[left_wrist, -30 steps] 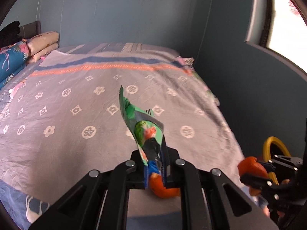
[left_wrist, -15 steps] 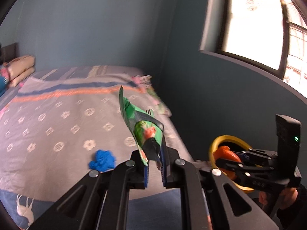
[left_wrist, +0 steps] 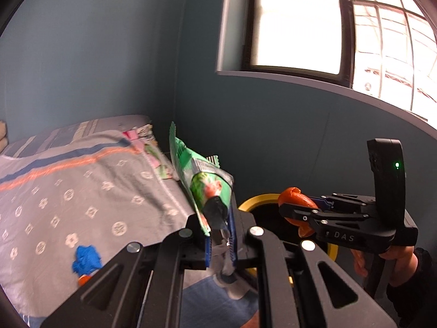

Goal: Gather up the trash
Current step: 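Carry the orange peel with the right tool while the left tool carries the wrapper to the bin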

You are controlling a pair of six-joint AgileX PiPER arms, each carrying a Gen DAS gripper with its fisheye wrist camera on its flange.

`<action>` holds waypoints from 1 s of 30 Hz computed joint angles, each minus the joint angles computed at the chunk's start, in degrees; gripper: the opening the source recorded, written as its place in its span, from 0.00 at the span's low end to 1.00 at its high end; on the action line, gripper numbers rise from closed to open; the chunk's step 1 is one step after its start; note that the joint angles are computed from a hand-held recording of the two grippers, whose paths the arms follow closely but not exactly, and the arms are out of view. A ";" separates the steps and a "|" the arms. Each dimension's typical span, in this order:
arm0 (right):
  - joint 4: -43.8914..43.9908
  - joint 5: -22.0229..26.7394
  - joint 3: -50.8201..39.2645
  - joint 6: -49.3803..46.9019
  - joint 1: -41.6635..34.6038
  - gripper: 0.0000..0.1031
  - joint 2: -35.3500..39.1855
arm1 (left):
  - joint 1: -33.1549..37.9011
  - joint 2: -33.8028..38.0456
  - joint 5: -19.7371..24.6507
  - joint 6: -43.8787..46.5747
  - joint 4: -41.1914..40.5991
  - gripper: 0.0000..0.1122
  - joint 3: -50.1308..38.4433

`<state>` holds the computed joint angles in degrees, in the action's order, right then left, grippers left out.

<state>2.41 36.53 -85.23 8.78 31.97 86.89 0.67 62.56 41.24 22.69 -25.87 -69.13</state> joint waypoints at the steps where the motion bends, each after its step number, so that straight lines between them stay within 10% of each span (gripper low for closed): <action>1: 0.24 -0.10 0.45 -0.12 -0.63 0.32 -0.41 | -1.63 0.61 -0.84 -1.24 1.38 0.08 -0.17; 12: 9.25 -0.49 6.20 -8.01 -13.14 0.32 -3.74 | -15.71 9.40 -7.56 -11.57 9.22 0.08 -2.09; 30: 14.86 -1.28 8.55 -11.00 -21.03 0.34 0.29 | -16.25 25.48 -9.17 -8.70 -1.77 0.14 -5.71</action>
<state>17.27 35.24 -76.68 -2.23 10.94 87.18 -15.57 88.05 32.07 13.99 -27.64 -74.84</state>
